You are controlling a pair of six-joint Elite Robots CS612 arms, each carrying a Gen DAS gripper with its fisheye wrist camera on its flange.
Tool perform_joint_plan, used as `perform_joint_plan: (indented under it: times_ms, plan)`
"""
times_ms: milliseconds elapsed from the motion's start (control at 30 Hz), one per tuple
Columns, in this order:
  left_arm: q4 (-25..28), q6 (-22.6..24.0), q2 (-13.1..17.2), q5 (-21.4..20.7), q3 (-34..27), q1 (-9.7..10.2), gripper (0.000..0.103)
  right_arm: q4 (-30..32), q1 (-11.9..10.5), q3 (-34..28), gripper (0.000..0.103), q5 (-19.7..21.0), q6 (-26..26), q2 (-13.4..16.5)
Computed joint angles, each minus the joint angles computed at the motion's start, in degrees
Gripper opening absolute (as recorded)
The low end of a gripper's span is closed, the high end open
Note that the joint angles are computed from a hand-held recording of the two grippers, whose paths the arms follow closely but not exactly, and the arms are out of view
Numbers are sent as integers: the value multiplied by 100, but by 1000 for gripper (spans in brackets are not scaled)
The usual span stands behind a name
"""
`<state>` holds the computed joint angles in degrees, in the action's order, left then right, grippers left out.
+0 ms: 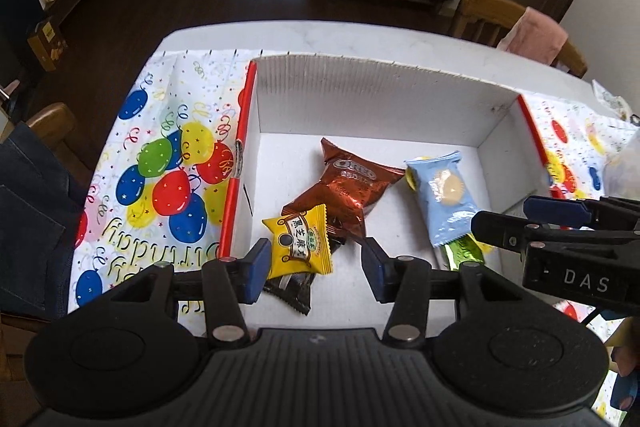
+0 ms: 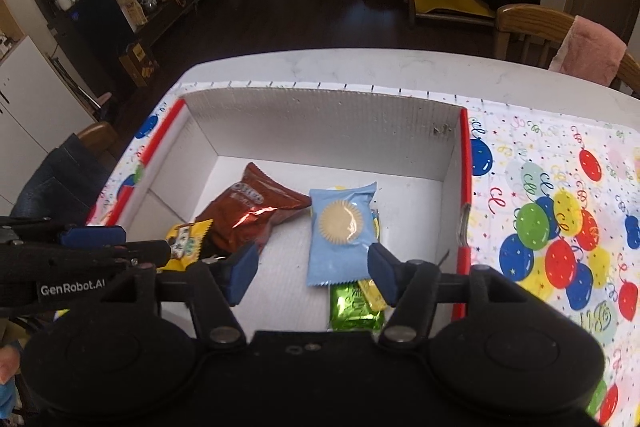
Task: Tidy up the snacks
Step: 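Open both tools to drop the yellow and blue packets into the box, then move both tools back over the remaining snacks on the tablecloth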
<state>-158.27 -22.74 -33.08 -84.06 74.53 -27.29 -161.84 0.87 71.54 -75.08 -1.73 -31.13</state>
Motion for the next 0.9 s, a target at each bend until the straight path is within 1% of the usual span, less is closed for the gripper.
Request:
perform_joint_plan:
  times_ms: [100,233,367,467,500,600,633,667,700,800,900]
  plan:
    - [-257,32,-141,-31,246,-9,49,-233,13,231,63,17,103,-131]
    - [-605,27,-334,-53,592,-32,54,-541,23,588,64,62,201,-327]
    - [-959,61,-512,-39,920,-61,54,-857,41,916,69,102,260,-499]
    - [-1300,91,-644,160,1196,-110,57,-1026,52,1135,72,132,286,-619]
    - [-1407,101,-683,195,1280,-121,60,-1095,51,1212,73,151,313,-657]
    - [-1735,100,-791,244,1525,-137,62,-1295,47,1426,74,211,399,-761]
    - [-1809,112,-819,219,1586,-136,62,-1366,44,1493,75,230,415,-792]
    - [-1880,110,-850,209,1653,-137,62,-1464,45,1566,80,235,434,-822]
    - [-1949,113,-881,197,1717,-140,63,-1564,46,1642,82,241,443,-854]
    - [-2183,155,-962,189,1916,-157,66,-1741,42,1828,83,292,434,-941]
    - [-2440,247,-1024,375,2109,-216,66,-1910,41,1987,84,306,426,-1009]
